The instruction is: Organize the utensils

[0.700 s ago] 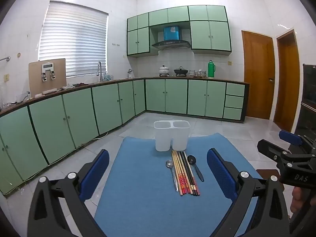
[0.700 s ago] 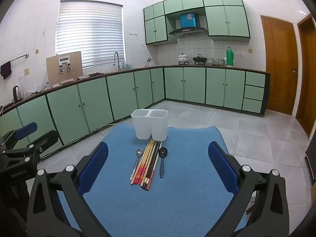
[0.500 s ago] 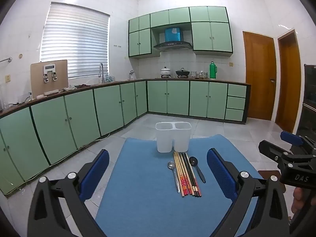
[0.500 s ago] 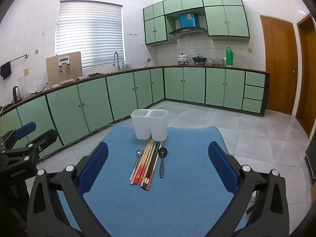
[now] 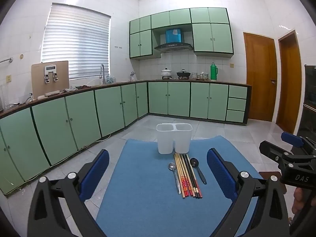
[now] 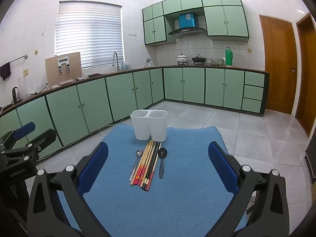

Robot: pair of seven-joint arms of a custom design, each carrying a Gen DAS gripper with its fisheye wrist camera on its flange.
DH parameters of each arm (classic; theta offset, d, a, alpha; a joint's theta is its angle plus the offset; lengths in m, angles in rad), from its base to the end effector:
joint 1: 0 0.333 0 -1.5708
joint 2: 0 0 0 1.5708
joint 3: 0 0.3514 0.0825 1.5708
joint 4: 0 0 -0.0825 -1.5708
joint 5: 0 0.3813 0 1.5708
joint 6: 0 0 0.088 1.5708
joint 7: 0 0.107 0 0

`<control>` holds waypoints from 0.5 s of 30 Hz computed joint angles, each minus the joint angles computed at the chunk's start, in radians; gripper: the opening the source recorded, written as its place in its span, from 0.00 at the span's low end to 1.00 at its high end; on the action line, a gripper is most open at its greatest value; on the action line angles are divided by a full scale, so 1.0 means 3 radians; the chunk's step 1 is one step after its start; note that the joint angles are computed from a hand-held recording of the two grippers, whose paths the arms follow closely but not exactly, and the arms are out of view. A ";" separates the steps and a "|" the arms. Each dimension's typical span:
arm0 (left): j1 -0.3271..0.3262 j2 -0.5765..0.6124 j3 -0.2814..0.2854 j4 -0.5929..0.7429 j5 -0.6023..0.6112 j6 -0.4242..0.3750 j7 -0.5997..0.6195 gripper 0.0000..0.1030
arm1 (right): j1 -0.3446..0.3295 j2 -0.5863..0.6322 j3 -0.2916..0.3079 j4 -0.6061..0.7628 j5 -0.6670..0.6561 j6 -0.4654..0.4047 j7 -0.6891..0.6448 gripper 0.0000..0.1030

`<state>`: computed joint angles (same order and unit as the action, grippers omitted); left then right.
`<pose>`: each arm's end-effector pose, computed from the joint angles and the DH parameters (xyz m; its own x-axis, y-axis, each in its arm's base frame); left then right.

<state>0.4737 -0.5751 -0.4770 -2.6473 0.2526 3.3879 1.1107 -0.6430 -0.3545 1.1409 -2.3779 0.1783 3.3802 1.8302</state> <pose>0.3957 -0.0674 0.5814 0.0739 -0.9968 -0.0294 -0.3162 0.0045 -0.9487 0.4323 0.2816 0.5568 0.2621 -0.9630 -0.0626 -0.3755 -0.0420 -0.9259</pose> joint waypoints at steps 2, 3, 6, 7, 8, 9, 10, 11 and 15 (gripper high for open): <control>-0.0016 0.0013 0.0022 0.0008 0.0002 -0.0006 0.0005 0.94 | -0.0001 0.0002 0.0001 0.0001 -0.0004 -0.0001 0.0000 0.95; 0.0013 0.0004 -0.0021 0.0001 -0.0009 0.0004 -0.0004 0.94 | -0.0001 0.0006 0.0001 0.0002 -0.0007 -0.0003 -0.0001 0.95; -0.0002 0.0010 0.0000 0.0005 -0.0006 -0.0003 0.0004 0.94 | -0.0012 0.0009 0.0011 0.0006 -0.0013 -0.0006 0.0001 0.95; -0.0005 0.0011 0.0007 0.0007 -0.0004 -0.0005 0.0007 0.94 | -0.0017 0.0012 0.0016 0.0009 -0.0015 -0.0009 0.0002 0.95; -0.0008 0.0013 0.0014 0.0009 -0.0003 -0.0008 0.0010 0.94 | -0.0022 0.0015 0.0021 0.0012 -0.0019 -0.0013 0.0004 0.95; -0.0016 0.0017 0.0025 0.0013 -0.0001 -0.0011 0.0012 0.94 | -0.0030 0.0015 0.0028 0.0015 -0.0024 -0.0015 0.0005 0.95; 0.0020 0.0013 -0.0023 -0.0007 -0.0011 0.0020 0.0002 0.94 | -0.0024 0.0008 0.0019 0.0013 -0.0024 -0.0015 0.0010 0.95; 0.0023 0.0014 -0.0025 -0.0007 -0.0015 0.0022 0.0006 0.94 | 0.0007 0.0004 -0.0010 0.0001 -0.0022 -0.0008 0.0016 0.95; 0.0009 0.0029 -0.0004 -0.0006 -0.0021 0.0025 0.0028 0.94 | 0.0000 0.0010 -0.0003 0.0005 -0.0022 -0.0003 0.0007 0.95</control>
<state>0.4764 -0.5665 -0.4781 -2.6492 0.2462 3.3953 1.1192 -0.6429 -0.3514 1.1400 -2.3764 0.1717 3.3792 1.8321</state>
